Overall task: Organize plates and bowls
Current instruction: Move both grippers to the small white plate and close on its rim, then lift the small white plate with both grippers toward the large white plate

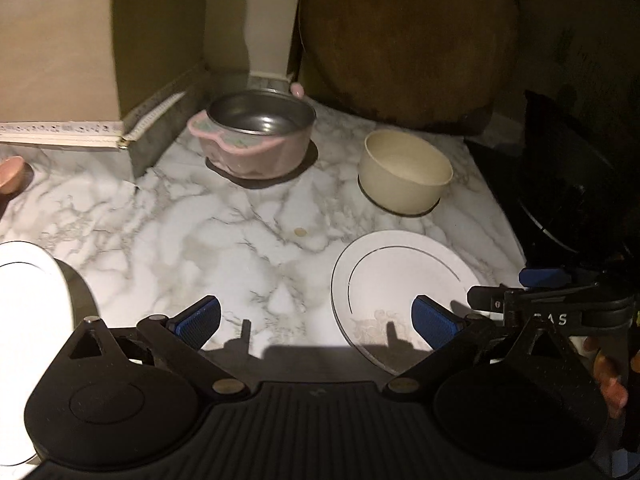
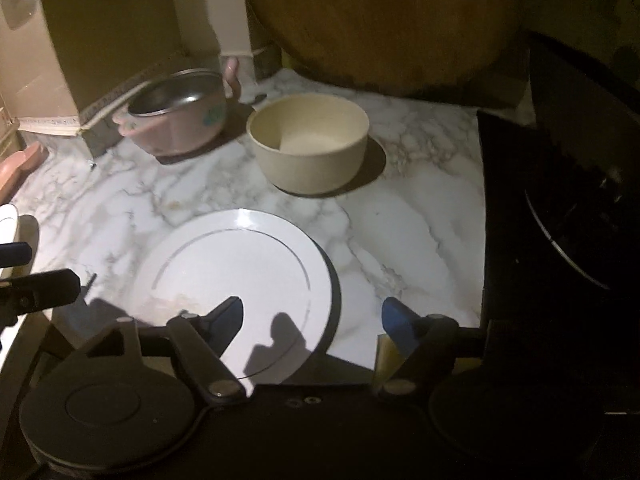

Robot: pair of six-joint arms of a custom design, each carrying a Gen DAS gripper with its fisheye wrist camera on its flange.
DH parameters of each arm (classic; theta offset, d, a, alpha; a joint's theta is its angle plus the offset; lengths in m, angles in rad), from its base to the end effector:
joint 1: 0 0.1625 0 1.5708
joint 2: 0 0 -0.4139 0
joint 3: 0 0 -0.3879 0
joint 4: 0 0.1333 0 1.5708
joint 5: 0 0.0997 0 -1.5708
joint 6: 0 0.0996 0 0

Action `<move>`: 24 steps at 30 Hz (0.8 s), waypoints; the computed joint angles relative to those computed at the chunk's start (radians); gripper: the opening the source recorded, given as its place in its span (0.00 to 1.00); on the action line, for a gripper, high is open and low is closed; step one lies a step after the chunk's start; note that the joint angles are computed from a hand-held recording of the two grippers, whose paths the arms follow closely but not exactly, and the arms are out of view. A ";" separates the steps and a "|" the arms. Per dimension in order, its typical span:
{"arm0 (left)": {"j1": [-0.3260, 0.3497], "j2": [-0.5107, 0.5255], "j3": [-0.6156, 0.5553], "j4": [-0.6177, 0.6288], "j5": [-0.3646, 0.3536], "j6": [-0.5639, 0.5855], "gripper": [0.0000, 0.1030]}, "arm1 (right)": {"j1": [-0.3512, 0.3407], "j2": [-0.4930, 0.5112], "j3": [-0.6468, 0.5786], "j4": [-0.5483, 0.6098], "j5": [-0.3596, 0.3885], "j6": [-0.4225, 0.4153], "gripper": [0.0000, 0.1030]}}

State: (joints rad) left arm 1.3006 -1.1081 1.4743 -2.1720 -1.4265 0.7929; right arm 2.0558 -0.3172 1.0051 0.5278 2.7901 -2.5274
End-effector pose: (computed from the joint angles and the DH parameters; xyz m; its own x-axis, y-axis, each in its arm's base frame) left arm -0.0357 -0.6820 0.3213 -0.4906 0.8304 -0.2640 0.8679 0.4925 -0.0638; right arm 0.3202 -0.5223 -0.0215 -0.6252 0.5828 0.5190 -0.0940 0.6040 -0.7914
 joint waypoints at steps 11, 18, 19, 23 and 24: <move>0.004 0.106 -0.082 0.147 0.045 -0.154 0.56 | -0.074 -0.116 0.156 -0.115 -0.149 0.017 0.45; 0.005 0.121 -0.099 0.185 0.018 -0.172 0.34 | -0.090 -0.167 0.222 -0.202 -0.214 -0.021 0.27; 0.005 0.123 -0.100 0.185 0.018 -0.174 0.32 | -0.091 -0.173 0.230 -0.210 -0.224 -0.021 0.24; 0.003 0.124 -0.096 0.181 0.021 -0.180 0.20 | -0.095 -0.187 0.251 -0.237 -0.253 -0.020 0.17; 0.000 0.119 -0.084 0.161 0.033 -0.173 0.17 | -0.095 -0.187 0.252 -0.240 -0.253 -0.019 0.16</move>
